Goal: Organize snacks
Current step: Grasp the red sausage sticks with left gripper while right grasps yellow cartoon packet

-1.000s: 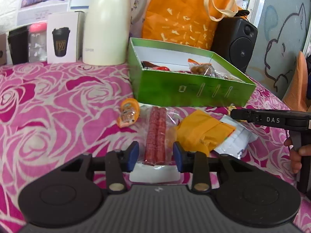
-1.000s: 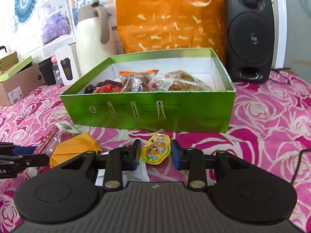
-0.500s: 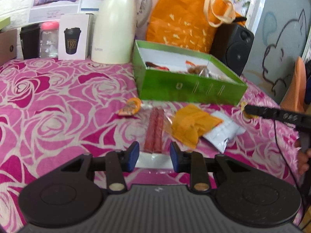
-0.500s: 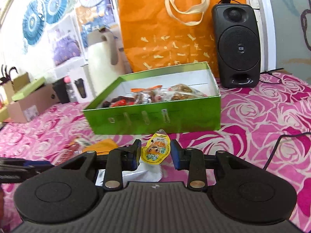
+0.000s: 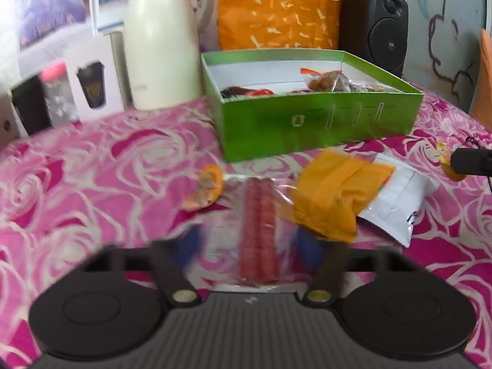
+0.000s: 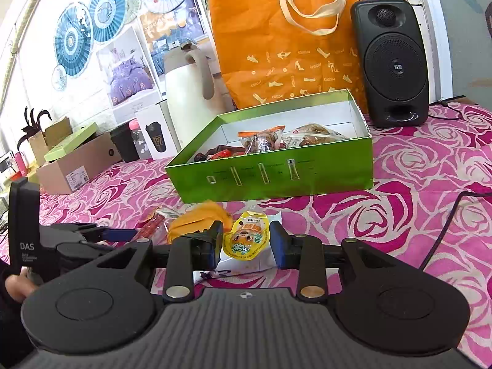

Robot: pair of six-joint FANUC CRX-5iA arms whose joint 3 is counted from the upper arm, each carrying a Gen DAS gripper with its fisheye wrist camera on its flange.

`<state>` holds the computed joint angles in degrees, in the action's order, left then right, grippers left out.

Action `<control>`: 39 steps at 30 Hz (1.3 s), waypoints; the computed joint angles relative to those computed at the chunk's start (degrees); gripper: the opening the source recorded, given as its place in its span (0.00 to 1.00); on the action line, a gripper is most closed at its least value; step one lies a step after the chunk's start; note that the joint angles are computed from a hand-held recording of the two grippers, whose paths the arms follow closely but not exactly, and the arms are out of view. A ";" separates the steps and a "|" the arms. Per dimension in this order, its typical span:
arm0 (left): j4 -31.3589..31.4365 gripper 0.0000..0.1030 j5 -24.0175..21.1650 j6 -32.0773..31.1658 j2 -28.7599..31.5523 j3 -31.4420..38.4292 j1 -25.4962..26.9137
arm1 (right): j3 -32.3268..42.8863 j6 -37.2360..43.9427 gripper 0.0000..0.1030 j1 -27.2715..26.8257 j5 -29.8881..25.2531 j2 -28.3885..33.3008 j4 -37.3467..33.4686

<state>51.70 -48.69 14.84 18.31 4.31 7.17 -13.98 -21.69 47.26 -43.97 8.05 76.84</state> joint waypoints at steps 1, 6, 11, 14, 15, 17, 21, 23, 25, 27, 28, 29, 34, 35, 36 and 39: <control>-0.47 0.29 -0.56 1.56 -0.33 0.14 0.34 | -0.22 -0.27 0.57 0.12 -0.24 -0.12 0.29; 2.84 0.24 -0.67 3.21 -3.69 -4.79 1.82 | -1.94 -5.29 0.57 -0.42 0.89 -1.04 3.79; 8.14 0.24 -0.17 -0.33 -7.56 -9.37 2.34 | -1.99 -4.97 0.57 0.07 0.23 -1.19 6.35; 11.13 0.24 -0.10 -2.05 -9.06 -10.73 2.00 | -1.80 -4.94 0.57 0.32 -0.36 -0.96 8.18; 11.72 0.24 0.28 -2.19 -9.58 -11.13 1.76 | -1.73 -5.33 0.57 0.37 -0.69 -0.78 9.07; 13.68 0.24 2.30 -3.50 -10.84 -12.56 0.80 | -1.31 -5.34 0.57 0.53 -1.24 -0.32 10.16; 16.82 0.24 6.31 -4.72 -11.95 -13.73 -1.65 | 0.38 -4.76 0.57 0.83 -2.73 1.02 10.62; 18.13 0.24 7.78 -5.44 -11.88 -13.58 -2.78 | 1.15 -4.69 0.57 0.63 -2.66 1.38 10.58; 19.76 0.24 9.04 -5.94 -11.56 -13.36 -3.84 | 1.80 -4.66 0.57 0.33 -2.90 1.64 11.05; 21.58 0.24 11.06 -7.22 -11.37 -13.34 -5.06 | 2.44 -4.72 0.57 0.09 -3.86 1.94 11.95; 22.35 0.24 11.65 -7.62 -11.26 -13.25 -5.47 | 2.54 -5.16 0.57 0.00 -4.50 2.02 12.75; 23.61 0.24 12.14 -8.61 -11.24 -13.39 -5.90 | 2.59 -5.51 0.57 -0.17 -5.06 2.10 13.56; 26.61 0.24 13.44 -10.39 -10.65 -13.13 -7.20 | 2.75 -7.23 0.57 -0.47 -10.08 3.07 18.16; 27.28 0.24 13.97 -10.65 -10.49 -13.03 -7.54 | 2.69 -7.74 0.57 -0.56 -11.25 3.29 19.17; 27.68 0.24 14.28 -10.96 -10.20 -12.72 -7.78 | 2.57 -8.41 0.57 -0.81 -12.58 3.50 20.56; 30.74 0.25 16.07 -13.69 -9.02 -11.52 -9.22 | 2.74 -9.06 0.57 -2.02 -15.84 4.18 23.97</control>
<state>82.44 -32.63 1.15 9.29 -7.20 -2.05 -11.24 -30.75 45.24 -59.81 12.23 100.81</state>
